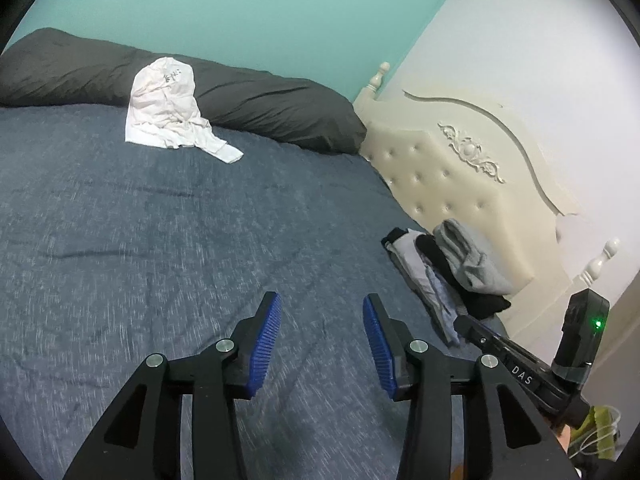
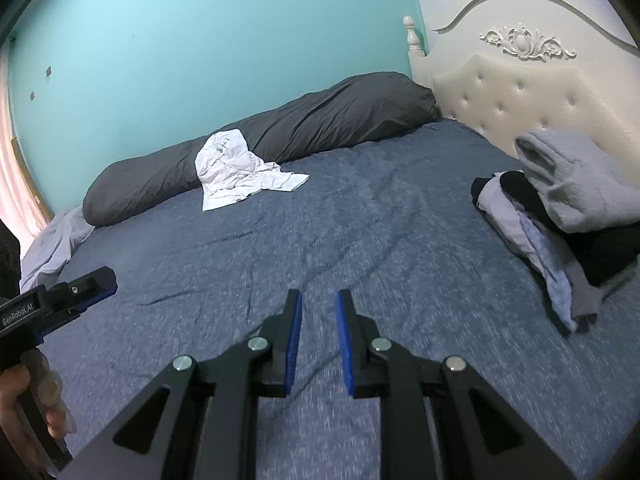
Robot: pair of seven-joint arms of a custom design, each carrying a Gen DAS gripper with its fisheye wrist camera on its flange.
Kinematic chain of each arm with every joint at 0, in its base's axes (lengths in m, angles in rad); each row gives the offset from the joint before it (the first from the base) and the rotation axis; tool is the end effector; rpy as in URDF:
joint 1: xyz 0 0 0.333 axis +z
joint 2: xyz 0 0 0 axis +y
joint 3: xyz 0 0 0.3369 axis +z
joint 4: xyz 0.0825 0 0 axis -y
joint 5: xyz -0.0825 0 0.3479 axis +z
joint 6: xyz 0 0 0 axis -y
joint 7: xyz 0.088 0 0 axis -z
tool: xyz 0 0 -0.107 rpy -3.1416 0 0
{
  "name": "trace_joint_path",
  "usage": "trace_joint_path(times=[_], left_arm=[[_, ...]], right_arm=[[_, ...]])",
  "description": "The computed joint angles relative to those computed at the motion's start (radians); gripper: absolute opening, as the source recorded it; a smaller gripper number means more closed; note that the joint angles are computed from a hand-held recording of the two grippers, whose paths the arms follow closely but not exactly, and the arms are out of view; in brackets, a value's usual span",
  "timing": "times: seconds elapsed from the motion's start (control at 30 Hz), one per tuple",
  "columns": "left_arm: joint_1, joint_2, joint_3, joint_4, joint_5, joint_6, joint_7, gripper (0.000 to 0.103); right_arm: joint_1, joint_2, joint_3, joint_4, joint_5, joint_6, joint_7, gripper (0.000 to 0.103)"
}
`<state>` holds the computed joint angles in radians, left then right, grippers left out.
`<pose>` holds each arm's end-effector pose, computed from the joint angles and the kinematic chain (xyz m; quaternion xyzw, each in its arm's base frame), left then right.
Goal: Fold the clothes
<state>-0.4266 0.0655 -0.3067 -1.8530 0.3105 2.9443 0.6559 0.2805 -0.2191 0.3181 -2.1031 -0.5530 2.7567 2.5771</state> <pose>0.4328 -0.4081 0.6418 -0.5899 0.6372 -0.4904 0.0737 0.3944 0.3161 0.6363 -0.6416 0.6164 -0.2231 0.3984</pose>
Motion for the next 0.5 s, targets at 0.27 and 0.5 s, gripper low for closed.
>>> trace_joint_path(times=[0.27,0.5], left_arm=[[-0.016,-0.073,-0.016,-0.041,0.068,-0.060,-0.088,0.052],[-0.025,-0.111,-0.039,-0.048,0.074,-0.102,-0.087,0.053]], right_arm=[[-0.003,-0.111,0.031,-0.057,0.061,-0.084,0.010,0.032],[-0.033,-0.211,0.059,-0.113,0.128,-0.137,-0.009,0.036]])
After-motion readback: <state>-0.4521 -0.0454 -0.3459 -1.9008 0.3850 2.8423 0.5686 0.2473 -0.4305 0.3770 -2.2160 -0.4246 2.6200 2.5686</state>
